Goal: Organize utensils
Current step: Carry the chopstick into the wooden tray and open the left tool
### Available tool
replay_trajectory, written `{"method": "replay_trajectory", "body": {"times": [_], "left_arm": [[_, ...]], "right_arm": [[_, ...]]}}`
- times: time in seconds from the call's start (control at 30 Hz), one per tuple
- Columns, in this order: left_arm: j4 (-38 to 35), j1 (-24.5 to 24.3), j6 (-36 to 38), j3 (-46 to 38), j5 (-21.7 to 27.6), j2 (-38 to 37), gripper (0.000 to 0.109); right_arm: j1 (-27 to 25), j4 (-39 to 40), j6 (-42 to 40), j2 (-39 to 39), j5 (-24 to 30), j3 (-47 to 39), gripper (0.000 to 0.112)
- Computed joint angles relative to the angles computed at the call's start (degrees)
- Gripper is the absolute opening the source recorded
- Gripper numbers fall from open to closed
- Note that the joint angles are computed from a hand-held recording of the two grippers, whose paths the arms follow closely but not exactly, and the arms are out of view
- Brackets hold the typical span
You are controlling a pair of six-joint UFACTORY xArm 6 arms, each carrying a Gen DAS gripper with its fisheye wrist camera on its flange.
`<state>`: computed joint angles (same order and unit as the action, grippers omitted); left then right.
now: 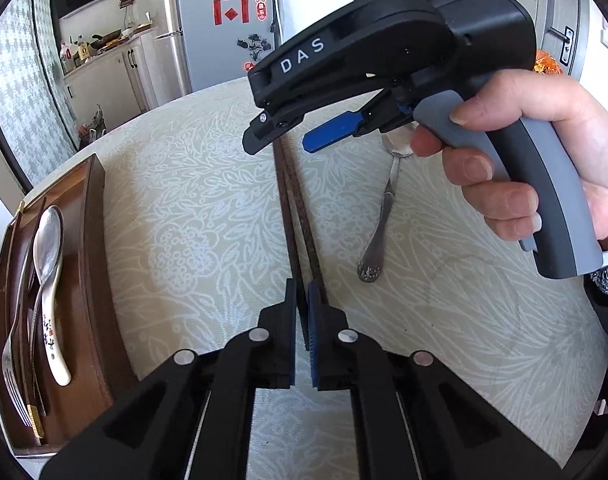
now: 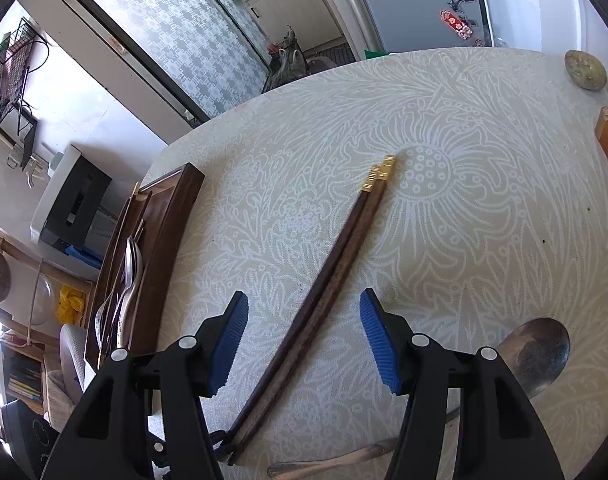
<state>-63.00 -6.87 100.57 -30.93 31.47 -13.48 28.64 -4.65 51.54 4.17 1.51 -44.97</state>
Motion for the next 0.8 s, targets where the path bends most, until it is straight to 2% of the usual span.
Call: {"method": "replay_trajectory", "body": {"times": [0.3, 0.4, 0.5, 0.53, 0.67, 0.73, 0.8], "left_arm": [[-2.8, 3.8, 1.3, -0.1, 4.8, -3.0, 0.004], [-3.7, 5.5, 1.4, 0.3, 7.9, -5.0, 0.004], [-3.5, 6.8, 0.9, 1.0, 10.8, -7.0, 0.004], [-3.1, 7.3, 0.6, 1.0, 12.0, -7.4, 0.004], [-3.1, 8.0, 0.4, 1.6, 13.5, -8.7, 0.004], [-2.2, 8.0, 0.2, 1.8, 13.8, -8.5, 0.004], [-1.9, 7.9, 0.7, 2.2, 13.6, -8.3, 0.000]], "right_arm": [[0.4, -0.3, 1.5, -1.3, -1.0, 0.7, 0.060], [1.7, 6.0, -3.2, -1.4, -1.0, 0.7, 0.060], [1.3, 1.9, 1.0, -1.1, 0.0, 0.5, 0.058], [1.1, 0.2, 2.9, -1.1, 0.3, 0.5, 0.055], [0.2, -3.6, 7.5, -1.4, 1.0, 1.0, 0.021], [0.0, -4.6, 8.9, -1.4, 0.4, 1.4, 0.019], [-0.6, -11.1, 14.5, -1.6, 1.2, 1.1, 0.010]]}}
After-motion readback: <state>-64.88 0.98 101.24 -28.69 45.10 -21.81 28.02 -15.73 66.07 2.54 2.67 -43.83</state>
